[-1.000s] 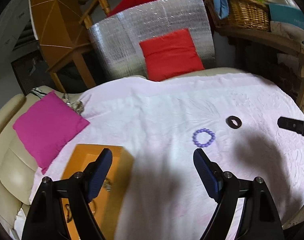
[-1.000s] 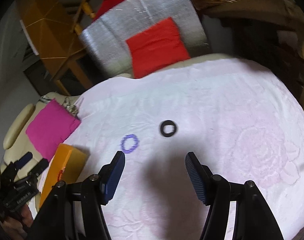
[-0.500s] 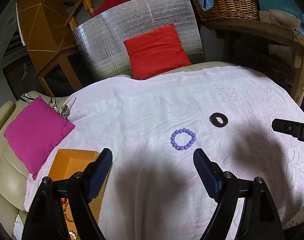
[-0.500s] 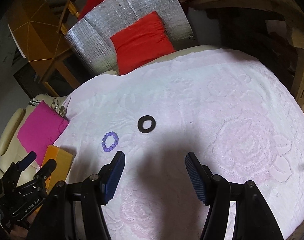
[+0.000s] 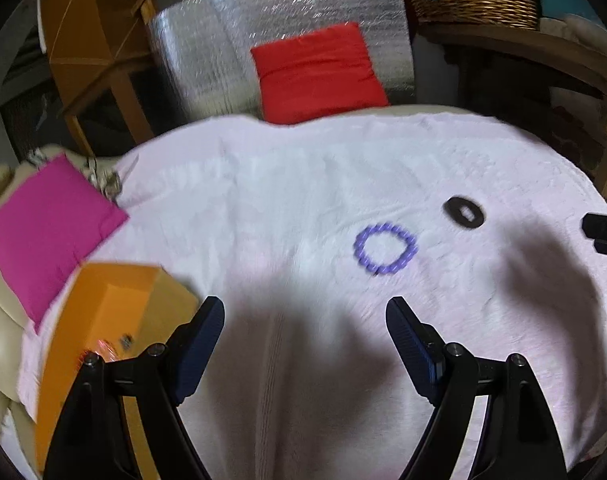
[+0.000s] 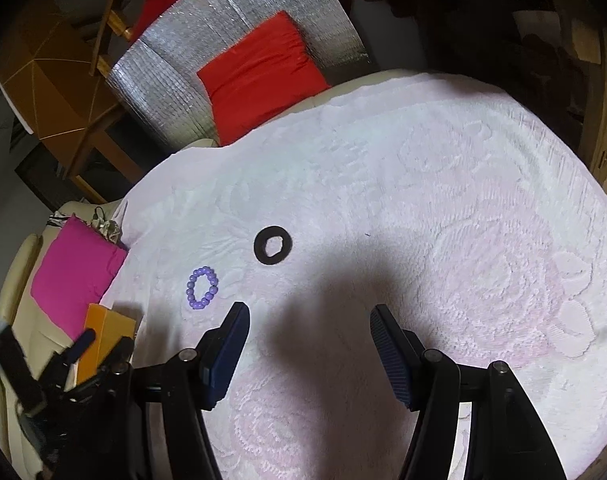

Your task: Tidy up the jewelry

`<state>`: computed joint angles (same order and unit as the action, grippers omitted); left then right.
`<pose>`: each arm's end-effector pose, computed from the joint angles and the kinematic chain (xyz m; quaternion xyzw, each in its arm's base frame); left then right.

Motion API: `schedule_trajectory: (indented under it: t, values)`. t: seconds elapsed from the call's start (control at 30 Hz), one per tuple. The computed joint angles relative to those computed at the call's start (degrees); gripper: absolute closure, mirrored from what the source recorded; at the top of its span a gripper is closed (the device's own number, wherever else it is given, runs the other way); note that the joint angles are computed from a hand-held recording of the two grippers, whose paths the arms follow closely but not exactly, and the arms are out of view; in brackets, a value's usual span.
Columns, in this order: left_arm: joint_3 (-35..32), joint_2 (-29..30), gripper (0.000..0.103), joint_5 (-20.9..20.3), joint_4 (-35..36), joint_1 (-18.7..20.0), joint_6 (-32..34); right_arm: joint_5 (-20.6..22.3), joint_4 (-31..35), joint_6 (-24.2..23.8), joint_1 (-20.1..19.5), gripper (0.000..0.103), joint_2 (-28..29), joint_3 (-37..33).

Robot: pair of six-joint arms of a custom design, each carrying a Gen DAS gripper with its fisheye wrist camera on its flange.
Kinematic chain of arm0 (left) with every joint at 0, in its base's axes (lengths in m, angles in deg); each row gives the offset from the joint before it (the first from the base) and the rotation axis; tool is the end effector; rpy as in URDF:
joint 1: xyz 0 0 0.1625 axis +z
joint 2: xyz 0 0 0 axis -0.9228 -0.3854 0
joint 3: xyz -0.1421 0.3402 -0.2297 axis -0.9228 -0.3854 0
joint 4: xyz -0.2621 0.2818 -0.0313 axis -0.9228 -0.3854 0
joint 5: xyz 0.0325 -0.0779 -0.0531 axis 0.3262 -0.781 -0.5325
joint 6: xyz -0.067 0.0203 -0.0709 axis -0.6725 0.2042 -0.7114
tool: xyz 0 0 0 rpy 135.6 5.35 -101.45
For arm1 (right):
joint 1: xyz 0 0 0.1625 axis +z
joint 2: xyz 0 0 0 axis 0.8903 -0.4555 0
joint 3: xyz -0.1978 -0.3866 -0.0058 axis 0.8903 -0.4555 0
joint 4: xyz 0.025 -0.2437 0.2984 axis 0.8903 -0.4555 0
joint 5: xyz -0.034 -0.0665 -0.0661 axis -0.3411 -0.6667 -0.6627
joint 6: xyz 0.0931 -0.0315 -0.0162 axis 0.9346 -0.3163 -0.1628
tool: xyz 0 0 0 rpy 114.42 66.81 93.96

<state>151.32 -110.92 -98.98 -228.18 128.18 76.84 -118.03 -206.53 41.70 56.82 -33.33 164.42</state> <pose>-0.0412 -0.5000 0.3442 0.2912 0.8189 -0.3141 0.3820 0.3474 -0.4704 0.0381 -0.0312 -0.9023 0.3891 0.1832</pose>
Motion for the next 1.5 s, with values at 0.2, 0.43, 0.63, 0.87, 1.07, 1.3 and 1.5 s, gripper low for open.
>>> schedule_trajectory:
  t: [0.2,0.43,0.63,0.87,1.07,1.3,1.5]
  values:
    - [-1.67,2.19,0.02,-1.05,2.88,2.79,-3.08,-0.24,2.24,-0.59,-0.37,0.036,1.64,-2.19]
    - [-5.42,5.71,0.02,-2.11,5.31,1.92,-5.19,-4.31,2.26,-4.86,-0.21,0.036,4.64,-6.98]
    - [-6.52,9.39,0.02,-1.79,2.31,1.95,-5.24,-1.97,3.3,-4.53,-1.35,0.038,5.15,-9.03]
    - [-7.49,10.5,0.02,-2.61,3.2,2.9,-5.44,-2.12,4.21,-5.98,-1.75,0.038,6.84,-11.97]
    - [-7.66,10.26,0.02,-2.91,2.54,3.12,-5.12,-1.71,2.34,-10.86,-2.67,0.039,8.7,-15.52]
    - [-8.97,10.44,0.02,-3.35,4.22,3.88,-5.84,0.2,4.1,-11.67,-4.12,0.057,9.88,-18.42]
    - [-9.76,10.49,0.02,-3.75,6.07,4.49,-6.88,0.49,6.16,-11.19,-5.2,0.064,11.19,-20.94]
